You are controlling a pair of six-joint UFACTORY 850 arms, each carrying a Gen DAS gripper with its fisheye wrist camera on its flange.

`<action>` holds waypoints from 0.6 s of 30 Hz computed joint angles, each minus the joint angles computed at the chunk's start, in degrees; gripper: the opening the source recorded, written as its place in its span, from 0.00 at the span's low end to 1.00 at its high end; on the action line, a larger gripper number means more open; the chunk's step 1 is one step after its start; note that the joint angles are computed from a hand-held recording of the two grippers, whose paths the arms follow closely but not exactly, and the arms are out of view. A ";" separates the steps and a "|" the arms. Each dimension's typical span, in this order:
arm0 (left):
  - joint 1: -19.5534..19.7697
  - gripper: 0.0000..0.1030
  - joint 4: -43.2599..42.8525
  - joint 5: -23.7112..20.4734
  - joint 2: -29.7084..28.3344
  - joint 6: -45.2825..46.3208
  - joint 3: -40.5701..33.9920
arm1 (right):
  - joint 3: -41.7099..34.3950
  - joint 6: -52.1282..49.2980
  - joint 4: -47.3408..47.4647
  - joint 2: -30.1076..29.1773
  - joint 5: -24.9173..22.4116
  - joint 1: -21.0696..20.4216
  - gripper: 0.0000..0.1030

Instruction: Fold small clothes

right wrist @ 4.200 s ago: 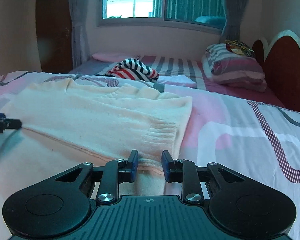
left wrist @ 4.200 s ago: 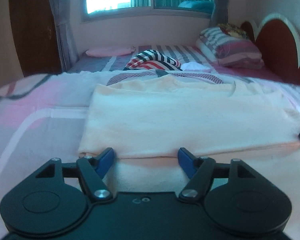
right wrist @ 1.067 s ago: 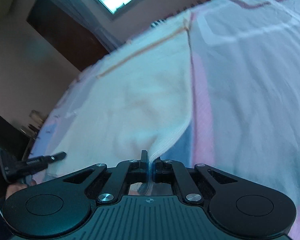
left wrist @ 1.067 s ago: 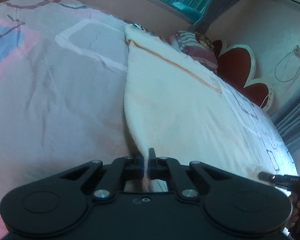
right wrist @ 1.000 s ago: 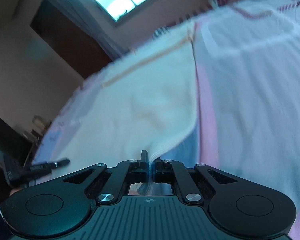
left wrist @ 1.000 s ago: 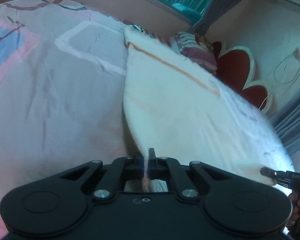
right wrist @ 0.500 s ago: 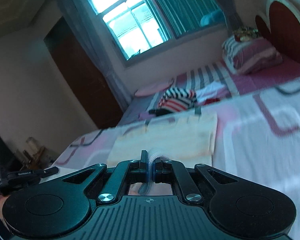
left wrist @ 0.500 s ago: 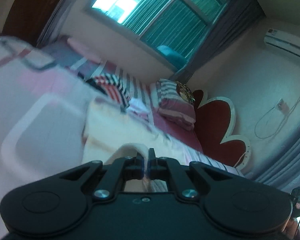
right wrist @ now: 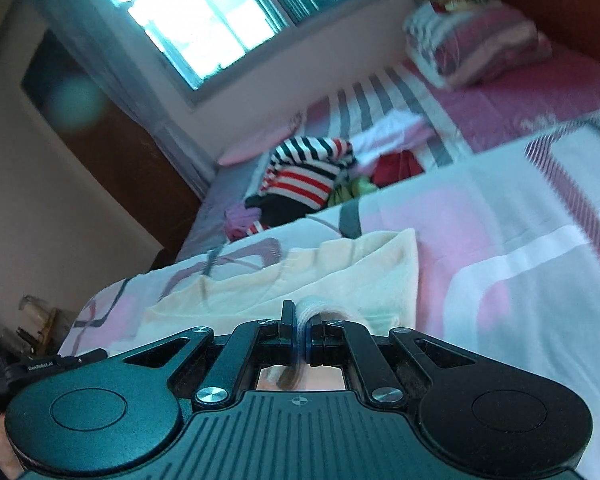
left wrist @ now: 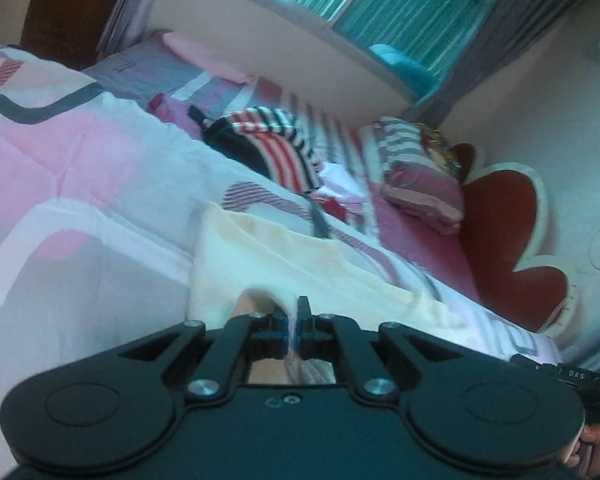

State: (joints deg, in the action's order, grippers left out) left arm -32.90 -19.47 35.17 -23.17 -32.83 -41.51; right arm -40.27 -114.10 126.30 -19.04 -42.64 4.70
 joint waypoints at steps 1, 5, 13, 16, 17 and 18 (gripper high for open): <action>0.66 0.02 0.91 -0.46 -1.13 -0.31 -1.01 | -1.65 1.11 -0.18 -1.99 -0.17 0.02 0.03; 2.68 0.03 5.50 -4.42 -5.41 -0.91 -5.51 | -7.35 7.42 -1.73 -8.60 0.06 -0.35 0.03; 4.59 0.83 10.42 11.55 -8.49 -10.98 -4.12 | -8.28 -1.64 6.53 -12.45 -4.99 -0.78 0.82; 4.35 0.68 7.66 11.57 -8.00 -7.46 -3.74 | -6.84 -6.86 12.15 -12.07 -8.54 -0.80 0.79; 4.22 0.65 6.40 9.93 -7.70 -4.90 -3.96 | -6.63 -6.98 12.07 -11.92 -9.13 -1.13 0.75; 3.75 0.62 3.63 8.04 -7.42 -0.35 -4.33 | -6.31 -8.23 12.24 -11.61 -9.40 -1.31 0.66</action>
State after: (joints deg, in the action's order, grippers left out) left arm -29.14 -15.83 43.21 -30.58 -33.17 -45.84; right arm -46.58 -122.33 138.54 -30.65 -52.04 3.39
